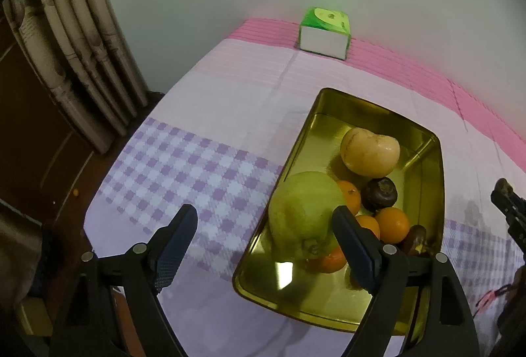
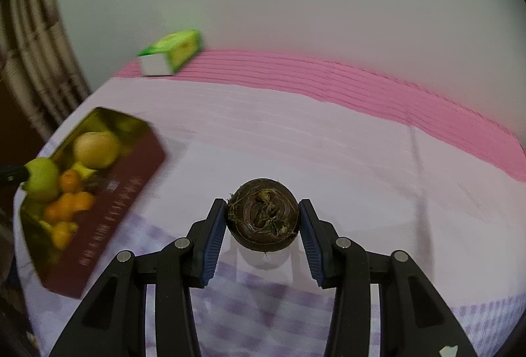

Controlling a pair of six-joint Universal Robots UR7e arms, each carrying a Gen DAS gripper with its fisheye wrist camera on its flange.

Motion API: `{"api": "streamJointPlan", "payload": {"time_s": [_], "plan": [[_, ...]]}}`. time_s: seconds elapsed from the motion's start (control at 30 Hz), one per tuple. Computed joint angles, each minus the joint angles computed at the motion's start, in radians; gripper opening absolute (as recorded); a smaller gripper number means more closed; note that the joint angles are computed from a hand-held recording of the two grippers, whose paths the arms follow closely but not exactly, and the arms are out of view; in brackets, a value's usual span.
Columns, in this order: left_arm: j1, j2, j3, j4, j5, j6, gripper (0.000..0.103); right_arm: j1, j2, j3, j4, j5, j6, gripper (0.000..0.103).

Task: Organize fruits
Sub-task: 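Carry the persimmon over the gold tray and open the right gripper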

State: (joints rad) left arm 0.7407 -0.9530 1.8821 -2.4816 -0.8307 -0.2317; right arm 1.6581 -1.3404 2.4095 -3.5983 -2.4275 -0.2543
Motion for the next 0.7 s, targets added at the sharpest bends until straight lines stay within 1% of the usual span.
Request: {"api": "streamJointPlan", "payload": {"time_s": [0.1,0.3,0.47,0.7], "plan": [[-0.001,-0.008,0.005,0.0,0.002,-0.011,0.084,0.041,0.037,-0.036,0.042,0.017,0.005,0.041],[-0.002,-0.036,0.022,0.02,0.015,-0.048,0.084,0.105,0.118,-0.102,0.09,0.053,-0.013,0.041],[-0.001,-0.062,0.038,0.036,0.024,-0.089,0.084,0.135,0.183,-0.162,0.126,0.088,-0.027,0.041],[0.004,-0.113,0.069,0.052,0.029,-0.151,0.084,0.155,0.263,-0.239,0.184,0.106,-0.049,0.041]]}}
